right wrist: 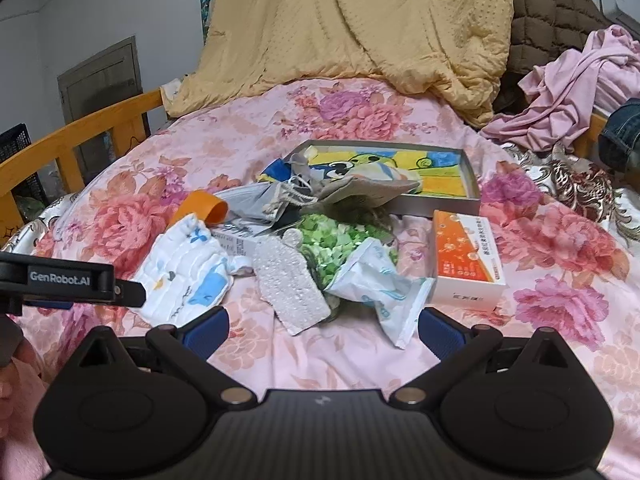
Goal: Organize soft objects
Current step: 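Move both grippers back over the pile of soft items, then grasp the white quilted cloth with the left gripper while the right grasps the white foam strip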
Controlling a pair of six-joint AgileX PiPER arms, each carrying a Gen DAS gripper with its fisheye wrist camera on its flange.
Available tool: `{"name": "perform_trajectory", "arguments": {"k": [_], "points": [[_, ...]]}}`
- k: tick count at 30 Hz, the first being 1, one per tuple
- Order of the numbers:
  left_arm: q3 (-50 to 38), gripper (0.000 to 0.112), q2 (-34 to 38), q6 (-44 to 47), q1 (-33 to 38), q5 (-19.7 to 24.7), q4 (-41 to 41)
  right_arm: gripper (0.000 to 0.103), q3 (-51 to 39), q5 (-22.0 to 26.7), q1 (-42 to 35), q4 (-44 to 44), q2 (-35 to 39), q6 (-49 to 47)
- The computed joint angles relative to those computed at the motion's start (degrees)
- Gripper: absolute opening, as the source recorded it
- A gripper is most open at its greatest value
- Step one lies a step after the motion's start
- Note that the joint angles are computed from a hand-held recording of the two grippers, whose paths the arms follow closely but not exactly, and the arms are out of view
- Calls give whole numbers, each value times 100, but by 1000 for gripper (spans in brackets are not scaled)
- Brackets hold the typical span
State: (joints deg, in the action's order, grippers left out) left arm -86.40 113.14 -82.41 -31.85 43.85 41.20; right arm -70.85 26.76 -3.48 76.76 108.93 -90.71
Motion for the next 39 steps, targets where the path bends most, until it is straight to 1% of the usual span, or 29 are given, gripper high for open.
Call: {"name": "perform_trajectory", "arguments": {"k": [2, 4, 6, 8, 10, 12, 14, 16, 18, 20, 23, 26, 27, 30, 32, 35, 39], "points": [[-99, 102, 20, 160, 29, 57, -255, 103, -68, 114, -19, -181, 48, 159], [-114, 102, 22, 221, 33, 44, -296, 103, -168, 169, 22, -368, 127, 267], [-148, 102, 43, 321, 42, 78, -375, 103, -241, 113, 126, -442, 195, 146], [-53, 102, -30, 380, 104, -58, -483, 103, -298, 33, 229, -386, 257, -155], [154, 102, -170, 47, 148, -272, -288, 103, -429, 92, 270, -419, 350, -333], [152, 102, -183, 13, 216, -284, -248, 103, -647, 204, 307, -703, 483, -124], [-54, 102, -83, 518, 361, -268, -612, 103, -1013, 491, 296, -1183, 693, 308], [-413, 102, 109, 1362, 553, -203, -1237, 103, -1427, 849, 276, -1609, 946, 702], [-826, 102, 327, 2151, 716, -28, -1759, 103, -1727, 1168, 257, -1886, 1143, 862], [-1135, 102, 480, 2621, 793, 84, -1901, 103, -2062, 1457, 257, -2191, 1336, 1035], [-1629, 102, 744, 3226, 838, 330, -1712, 103, -2508, 1720, 268, -2493, 1611, 1348], [-1933, 102, 953, 4070, 966, 402, -1870, 103, -3092, 2056, 258, -2735, 1974, 1830], [-1957, 102, 982, 4199, 1022, 393, -2001, 103, -3252, 2109, 265, -2798, 2078, 1976], [-1952, 102, 1058, 4778, 1264, 259, -2921, 102, -3684, 2276, 273, -2973, 2346, 2499], [-2021, 102, 1139, 4928, 1342, 265, -3176, 102, -4017, 2447, 284, -3176, 2538, 2904], [-2217, 102, 1343, 4899, 1393, 353, -3255, 102, -4496, 2684, 294, -3334, 2835, 3255], [-2624, 102, 1641, 4752, 1429, 550, -3192, 102, -5047, 2823, 322, -3442, 3179, 3653]]}}
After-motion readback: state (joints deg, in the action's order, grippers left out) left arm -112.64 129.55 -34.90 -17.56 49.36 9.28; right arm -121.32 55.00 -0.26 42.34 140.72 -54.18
